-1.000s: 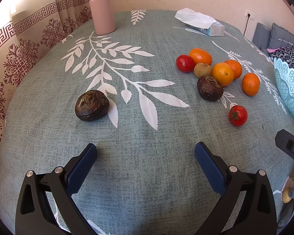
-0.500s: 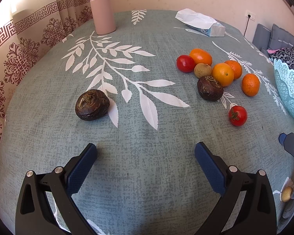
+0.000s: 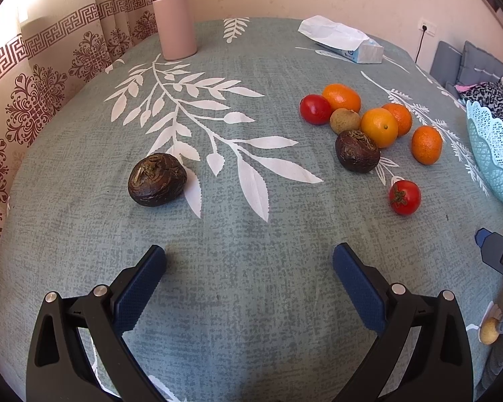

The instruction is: Organize fruits

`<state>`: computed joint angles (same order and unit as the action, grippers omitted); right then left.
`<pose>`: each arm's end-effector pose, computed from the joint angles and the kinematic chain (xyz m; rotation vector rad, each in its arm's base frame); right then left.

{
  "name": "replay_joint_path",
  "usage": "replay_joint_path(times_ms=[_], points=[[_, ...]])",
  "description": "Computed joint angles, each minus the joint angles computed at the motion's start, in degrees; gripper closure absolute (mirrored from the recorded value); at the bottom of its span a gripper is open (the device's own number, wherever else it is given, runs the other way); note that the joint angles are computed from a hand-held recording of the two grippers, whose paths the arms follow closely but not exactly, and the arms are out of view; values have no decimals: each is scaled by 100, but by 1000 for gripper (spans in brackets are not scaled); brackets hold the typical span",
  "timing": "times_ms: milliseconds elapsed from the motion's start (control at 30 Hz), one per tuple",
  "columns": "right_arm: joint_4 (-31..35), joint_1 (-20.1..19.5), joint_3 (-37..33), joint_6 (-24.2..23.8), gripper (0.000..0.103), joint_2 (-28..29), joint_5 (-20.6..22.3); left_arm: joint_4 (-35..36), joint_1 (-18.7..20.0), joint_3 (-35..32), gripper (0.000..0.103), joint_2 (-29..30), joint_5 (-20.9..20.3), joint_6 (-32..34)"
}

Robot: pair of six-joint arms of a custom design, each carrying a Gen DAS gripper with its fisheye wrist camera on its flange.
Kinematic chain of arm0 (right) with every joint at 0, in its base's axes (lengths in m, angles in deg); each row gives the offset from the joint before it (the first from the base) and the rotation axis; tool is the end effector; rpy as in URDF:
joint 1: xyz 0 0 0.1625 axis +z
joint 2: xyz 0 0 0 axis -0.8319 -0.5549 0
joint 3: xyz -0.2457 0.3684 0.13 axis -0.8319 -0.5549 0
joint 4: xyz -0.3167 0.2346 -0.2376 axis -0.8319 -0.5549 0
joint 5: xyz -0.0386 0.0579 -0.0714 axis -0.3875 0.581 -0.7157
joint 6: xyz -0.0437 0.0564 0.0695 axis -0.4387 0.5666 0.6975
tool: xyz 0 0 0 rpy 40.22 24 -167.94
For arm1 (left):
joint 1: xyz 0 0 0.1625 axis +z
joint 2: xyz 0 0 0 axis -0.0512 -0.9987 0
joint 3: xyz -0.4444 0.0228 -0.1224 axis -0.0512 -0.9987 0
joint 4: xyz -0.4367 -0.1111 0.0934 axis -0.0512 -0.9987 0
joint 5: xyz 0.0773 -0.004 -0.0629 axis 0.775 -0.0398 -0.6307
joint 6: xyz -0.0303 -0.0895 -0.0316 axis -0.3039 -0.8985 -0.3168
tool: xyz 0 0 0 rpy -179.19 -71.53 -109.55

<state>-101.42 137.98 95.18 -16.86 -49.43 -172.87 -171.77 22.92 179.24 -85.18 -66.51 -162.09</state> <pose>0.0822 -0.4094 0.0713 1.0808 -2.9159 0.2931 -0.1239 -0.2652 0.0403 -0.3435 1.9697 -0.9523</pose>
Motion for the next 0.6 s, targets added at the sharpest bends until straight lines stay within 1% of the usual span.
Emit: replay_joint_path(times_ms=[100, 167, 267, 367, 467, 600], points=[[-295, 152, 65, -155, 2, 97, -297, -46, -39, 32, 5, -18, 12, 4], [-510, 199, 115, -205, 2, 166, -397, -118, -108, 79, 5, -40, 33, 50], [-1034, 330, 228, -329, 2, 340, -649, -249, -379, 248, 5, -147, 134, 35], [-1436, 411, 291, -429, 2, 492, -832, -147, -700, 416, 7, -362, 173, -200], [-1446, 373, 301, -429, 2, 484, -798, 263, -995, 520, 8, -653, 57, -572], [-1542, 379, 314, -430, 2, 508, -821, 1270, -1346, 541, 13, -1054, -201, -1235]])
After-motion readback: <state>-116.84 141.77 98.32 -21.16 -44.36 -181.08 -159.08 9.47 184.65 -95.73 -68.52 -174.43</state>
